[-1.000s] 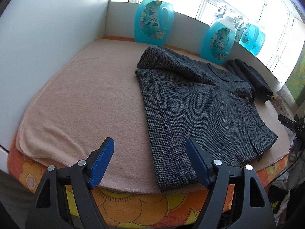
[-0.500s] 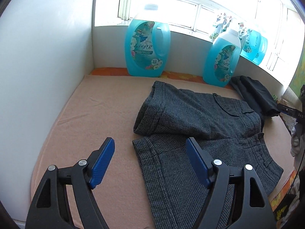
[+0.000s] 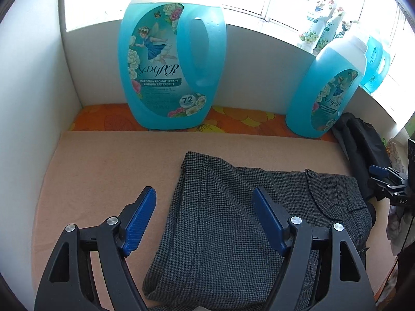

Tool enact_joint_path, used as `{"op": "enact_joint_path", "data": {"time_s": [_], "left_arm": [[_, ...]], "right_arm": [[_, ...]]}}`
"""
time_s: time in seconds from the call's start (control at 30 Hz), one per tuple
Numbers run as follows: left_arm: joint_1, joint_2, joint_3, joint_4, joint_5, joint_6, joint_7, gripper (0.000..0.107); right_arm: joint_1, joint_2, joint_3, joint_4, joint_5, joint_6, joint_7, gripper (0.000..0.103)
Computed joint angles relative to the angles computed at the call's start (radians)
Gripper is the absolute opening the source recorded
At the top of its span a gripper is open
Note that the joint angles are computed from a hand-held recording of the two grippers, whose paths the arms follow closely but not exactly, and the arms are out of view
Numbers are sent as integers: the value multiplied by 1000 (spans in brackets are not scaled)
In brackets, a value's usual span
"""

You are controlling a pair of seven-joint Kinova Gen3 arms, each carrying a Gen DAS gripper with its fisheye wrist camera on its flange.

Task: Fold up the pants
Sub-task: 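Move both grippers down to the hem edge of the grey pants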

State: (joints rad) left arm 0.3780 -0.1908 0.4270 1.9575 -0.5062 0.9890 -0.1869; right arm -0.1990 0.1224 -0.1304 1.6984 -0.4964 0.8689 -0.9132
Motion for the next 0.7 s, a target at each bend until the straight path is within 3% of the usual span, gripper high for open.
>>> {"op": "enact_joint_path", "data": {"time_s": [0.2,0.4,0.53,0.7], "left_arm": [[-17,96,-120,-10,69,-101,-127,77],[-17,170,-168,-10,62,-144,-136,77],[-23,194,-211,-1,129,-192,-210,77],[-16,246,-227,-12,138,-187,-232,77]], "right_arm": [[13,107,-8,-88,-2,60,-8,91],[28,182,-40,-144,-24,113,8,89],[-3,196,-47,-150,25,104,14,89],[-25,223,-45,-167,74,103,-23,89]]}}
